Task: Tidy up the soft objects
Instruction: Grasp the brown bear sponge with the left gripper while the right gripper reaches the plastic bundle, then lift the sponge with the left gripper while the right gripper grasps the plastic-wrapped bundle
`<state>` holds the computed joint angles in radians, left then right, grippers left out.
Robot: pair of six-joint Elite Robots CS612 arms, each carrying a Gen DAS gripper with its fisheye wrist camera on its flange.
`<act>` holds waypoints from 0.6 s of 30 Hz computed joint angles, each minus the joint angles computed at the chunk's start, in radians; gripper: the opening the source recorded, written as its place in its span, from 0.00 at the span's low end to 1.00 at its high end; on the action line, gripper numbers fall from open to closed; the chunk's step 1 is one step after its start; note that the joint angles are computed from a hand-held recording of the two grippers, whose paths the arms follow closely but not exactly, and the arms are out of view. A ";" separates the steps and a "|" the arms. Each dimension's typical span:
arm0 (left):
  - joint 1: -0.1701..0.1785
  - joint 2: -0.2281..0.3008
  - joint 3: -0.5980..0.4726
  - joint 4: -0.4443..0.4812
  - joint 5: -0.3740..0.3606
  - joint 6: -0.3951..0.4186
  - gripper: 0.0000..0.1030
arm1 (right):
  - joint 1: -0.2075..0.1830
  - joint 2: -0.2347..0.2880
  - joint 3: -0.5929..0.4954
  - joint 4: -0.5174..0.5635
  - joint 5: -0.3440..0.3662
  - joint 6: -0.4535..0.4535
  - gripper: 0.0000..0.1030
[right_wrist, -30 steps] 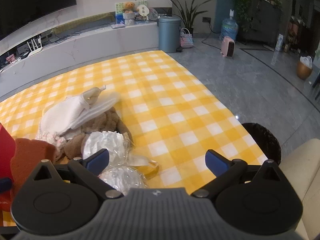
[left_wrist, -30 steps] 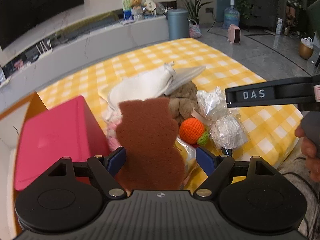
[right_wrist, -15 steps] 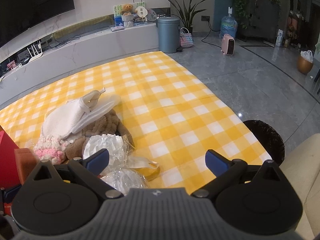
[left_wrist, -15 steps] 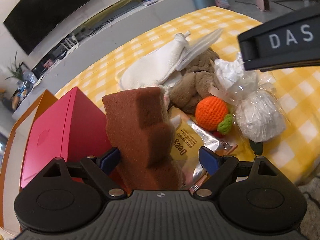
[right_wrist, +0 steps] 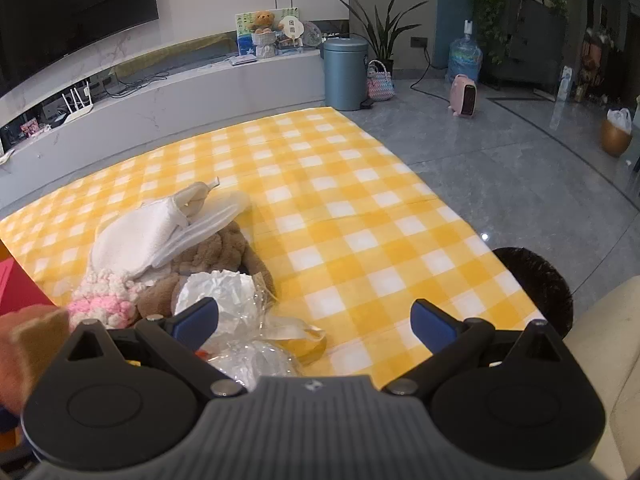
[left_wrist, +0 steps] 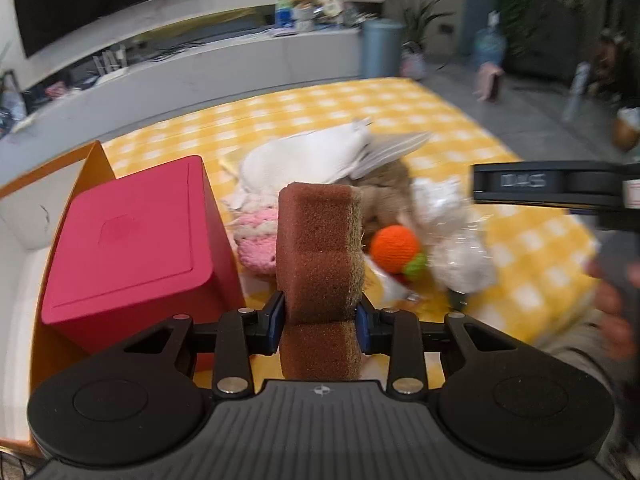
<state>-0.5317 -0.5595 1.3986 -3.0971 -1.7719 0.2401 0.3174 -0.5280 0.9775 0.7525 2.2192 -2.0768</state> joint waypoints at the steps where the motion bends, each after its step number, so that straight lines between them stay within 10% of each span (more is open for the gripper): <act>1: 0.008 -0.007 0.008 0.001 -0.027 0.008 0.38 | -0.001 -0.004 0.006 -0.008 -0.006 -0.002 0.97; 9: 0.061 -0.024 0.002 0.180 -0.178 0.056 0.38 | 0.000 0.001 -0.007 -0.014 -0.032 -0.042 0.97; 18: 0.078 0.015 -0.049 0.251 -0.172 0.008 0.35 | -0.001 0.021 -0.042 0.018 -0.070 -0.084 0.97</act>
<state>-0.4533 -0.5444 1.3499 -2.8462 -1.9434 0.2476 0.3167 -0.5069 0.9353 0.7705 2.1491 -2.1612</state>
